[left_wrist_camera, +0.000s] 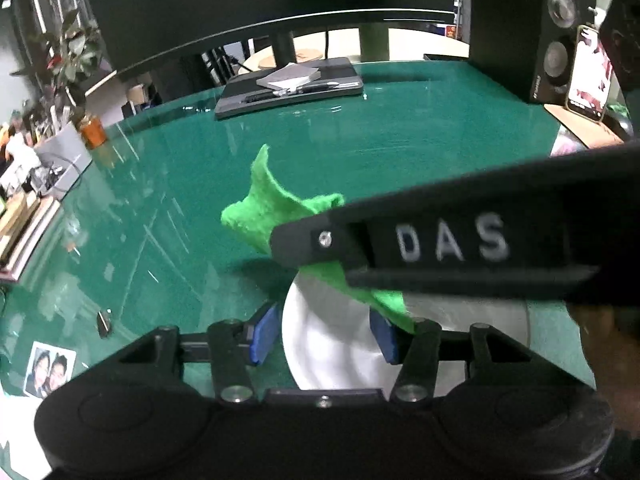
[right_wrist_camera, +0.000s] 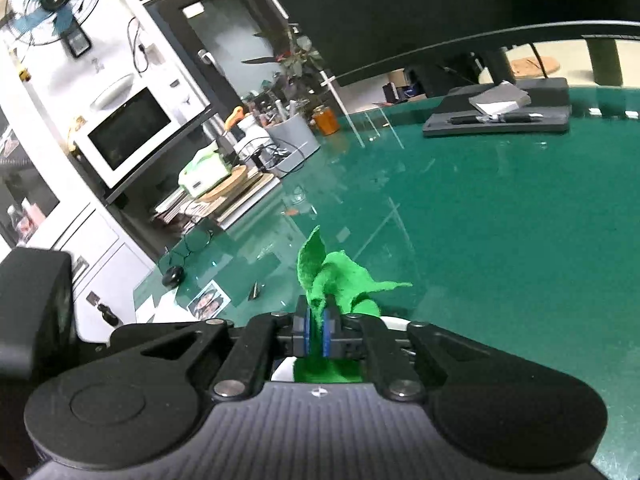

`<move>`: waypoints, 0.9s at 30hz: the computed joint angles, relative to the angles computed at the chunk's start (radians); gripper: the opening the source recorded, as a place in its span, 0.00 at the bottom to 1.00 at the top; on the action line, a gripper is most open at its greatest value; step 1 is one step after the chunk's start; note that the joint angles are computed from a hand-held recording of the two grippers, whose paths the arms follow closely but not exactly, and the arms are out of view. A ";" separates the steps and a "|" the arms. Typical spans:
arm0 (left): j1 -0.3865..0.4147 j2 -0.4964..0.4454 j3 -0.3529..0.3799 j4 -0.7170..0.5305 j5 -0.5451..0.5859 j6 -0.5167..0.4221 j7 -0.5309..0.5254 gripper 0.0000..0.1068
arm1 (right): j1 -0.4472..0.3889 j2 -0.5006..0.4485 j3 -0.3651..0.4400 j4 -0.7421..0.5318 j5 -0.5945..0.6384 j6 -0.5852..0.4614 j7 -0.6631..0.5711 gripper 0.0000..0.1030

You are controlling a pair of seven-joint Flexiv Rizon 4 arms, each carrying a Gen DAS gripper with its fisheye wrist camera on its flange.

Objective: Clean bowl
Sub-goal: 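Wipe the green cloth over the bowl rim with the right gripper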

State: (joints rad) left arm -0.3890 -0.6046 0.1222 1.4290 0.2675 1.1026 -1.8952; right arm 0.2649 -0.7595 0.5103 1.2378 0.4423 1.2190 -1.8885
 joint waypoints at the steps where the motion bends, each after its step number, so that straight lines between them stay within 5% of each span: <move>1: 0.001 0.000 -0.001 0.001 -0.002 0.001 -0.003 0.47 | 0.007 0.005 -0.013 0.006 -0.001 0.013 0.014 0.03; 8: 0.003 0.009 0.000 0.009 0.006 -0.007 -0.003 0.47 | 0.053 0.043 -0.131 0.085 -0.082 0.114 0.223 0.07; 16: 0.012 0.013 -0.003 -0.006 0.008 -0.005 0.045 0.47 | 0.006 0.032 -0.074 0.107 -0.126 0.168 0.292 0.07; 17: 0.011 0.007 0.002 -0.014 0.005 -0.014 0.031 0.43 | 0.004 0.031 -0.074 0.110 -0.135 0.175 0.305 0.07; 18: 0.028 0.007 -0.014 -0.009 -0.017 -0.016 0.040 0.28 | 0.002 0.030 -0.071 0.114 -0.144 0.182 0.317 0.07; 21: 0.036 0.017 -0.016 0.011 -0.034 -0.007 0.028 0.15 | 0.000 0.031 -0.076 0.126 -0.173 0.209 0.359 0.07; 27: 0.025 0.029 -0.015 0.035 -0.033 0.006 0.010 0.13 | -0.057 -0.001 0.027 0.113 -0.225 0.214 0.329 0.08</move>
